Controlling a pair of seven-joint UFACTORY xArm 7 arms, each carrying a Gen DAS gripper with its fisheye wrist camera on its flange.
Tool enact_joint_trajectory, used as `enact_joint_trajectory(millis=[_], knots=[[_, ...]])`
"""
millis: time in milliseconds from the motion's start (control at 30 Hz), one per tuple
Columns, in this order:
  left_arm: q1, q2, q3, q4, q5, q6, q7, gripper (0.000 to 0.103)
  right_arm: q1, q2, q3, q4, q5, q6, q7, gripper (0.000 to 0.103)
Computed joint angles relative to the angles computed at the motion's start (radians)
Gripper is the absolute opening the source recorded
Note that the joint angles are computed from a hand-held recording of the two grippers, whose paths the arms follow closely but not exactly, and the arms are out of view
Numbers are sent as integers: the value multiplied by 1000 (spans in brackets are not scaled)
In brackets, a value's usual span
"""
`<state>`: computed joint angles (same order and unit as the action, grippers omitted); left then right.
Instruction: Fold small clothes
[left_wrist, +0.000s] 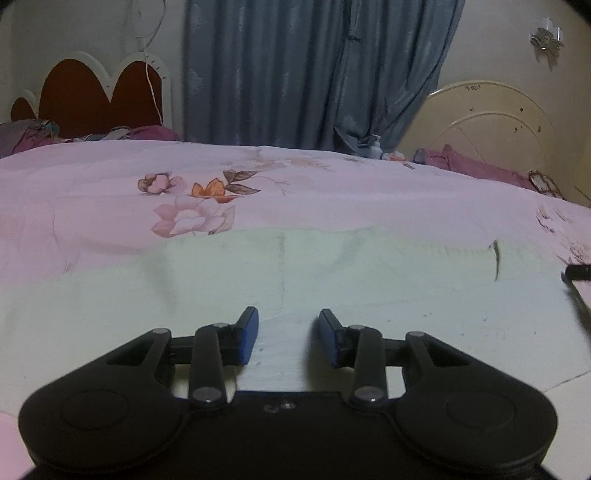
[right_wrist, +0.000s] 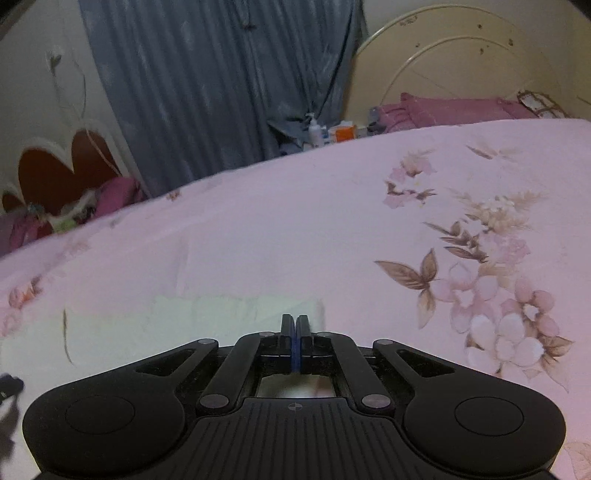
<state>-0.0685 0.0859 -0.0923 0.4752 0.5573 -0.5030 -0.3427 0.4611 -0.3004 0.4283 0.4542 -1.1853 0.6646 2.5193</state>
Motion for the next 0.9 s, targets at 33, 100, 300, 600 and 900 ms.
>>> enact_joint_trajectory(millis=[33, 100, 300, 600, 900], knots=[[-4, 0, 0, 0, -9, 3, 9, 36, -5, -3, -2, -11, -12, -15, 33, 0], [-7, -9, -1, -4, -15, 11, 21, 36, -12, -7, 0, -27, -38, -24, 84, 0], [31, 1, 0, 22, 94, 16, -75, 35, -45, -29, -32, -55, -127, -81, 193, 35], [14, 9, -8, 30, 36, 50, 8, 37, -78, -20, -98, -71, -258, -171, 195, 4], [-72, -60, -15, -20, -16, 35, 121, 44, -35, 9, -26, 9, -3, -78, -192, 4]])
